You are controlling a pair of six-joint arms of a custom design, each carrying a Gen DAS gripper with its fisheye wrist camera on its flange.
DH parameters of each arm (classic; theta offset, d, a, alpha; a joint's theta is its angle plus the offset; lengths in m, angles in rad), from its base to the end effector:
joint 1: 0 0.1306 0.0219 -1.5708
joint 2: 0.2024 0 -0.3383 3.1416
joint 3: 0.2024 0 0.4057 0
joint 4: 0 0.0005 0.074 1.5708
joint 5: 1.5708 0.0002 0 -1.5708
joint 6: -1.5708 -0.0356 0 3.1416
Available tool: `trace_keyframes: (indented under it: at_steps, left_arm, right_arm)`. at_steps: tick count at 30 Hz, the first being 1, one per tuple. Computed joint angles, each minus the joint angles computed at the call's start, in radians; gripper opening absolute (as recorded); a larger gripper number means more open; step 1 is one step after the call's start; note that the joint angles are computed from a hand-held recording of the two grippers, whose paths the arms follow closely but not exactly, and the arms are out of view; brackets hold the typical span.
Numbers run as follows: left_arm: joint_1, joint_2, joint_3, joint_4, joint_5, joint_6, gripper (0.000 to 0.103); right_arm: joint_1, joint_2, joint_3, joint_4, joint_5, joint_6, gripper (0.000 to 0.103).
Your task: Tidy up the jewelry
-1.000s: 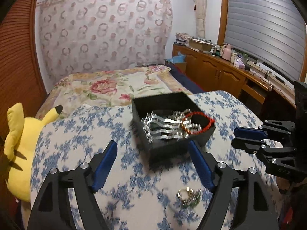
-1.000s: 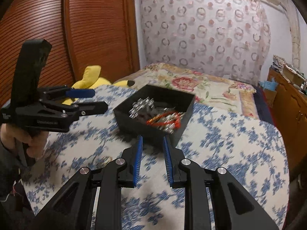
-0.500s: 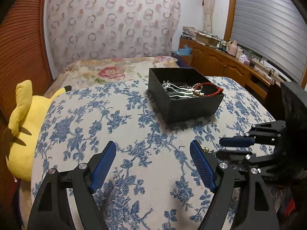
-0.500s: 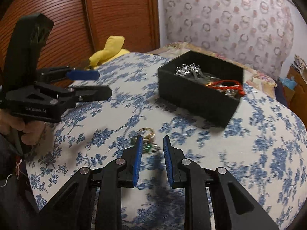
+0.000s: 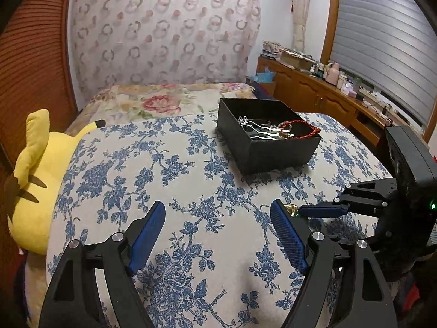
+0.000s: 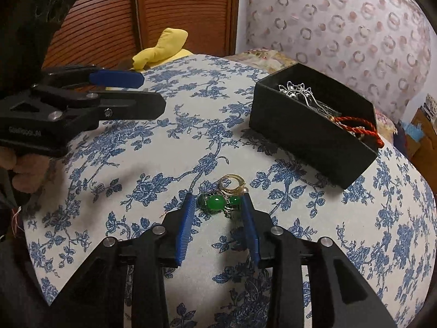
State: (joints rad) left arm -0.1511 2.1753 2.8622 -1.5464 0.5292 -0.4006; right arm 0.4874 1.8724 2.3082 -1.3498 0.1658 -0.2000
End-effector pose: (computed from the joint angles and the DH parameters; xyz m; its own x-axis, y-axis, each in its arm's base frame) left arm 0.6379 -0.1158 0.5424 -0.5119 0.4184 -0.7503 0.7117 0.6956 -0.0976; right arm 0.5504 0.2845 0.5116 -0.7599 -0.1810 -0.6244 -0.2264 0.9740 -0.0068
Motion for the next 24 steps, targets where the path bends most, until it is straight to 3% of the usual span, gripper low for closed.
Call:
trace_keyframes:
  at_steps: [3,9,16,24]
  left_arm:
    - [-0.002,-0.041,-0.076,0.031,0.002,-0.001,0.076]
    - [-0.012,-0.087,-0.163,0.060,-0.003,-0.013,0.076]
    - [-0.035,-0.098,-0.187,0.041,-0.006,-0.052,0.076]
    - [-0.084,-0.068,-0.150,-0.013,-0.020,-0.108,0.073]
  right_arm:
    - [-0.001,0.002,0.004,-0.002,0.008,0.002,0.020]
    - [-0.010,-0.079,-0.110,0.036,0.013,-0.005,0.020]
    - [-0.029,-0.220,-0.274,0.106,0.064,-0.037,0.020]
    - [-0.065,-0.293,-0.340,0.140,0.079,-0.057,0.020]
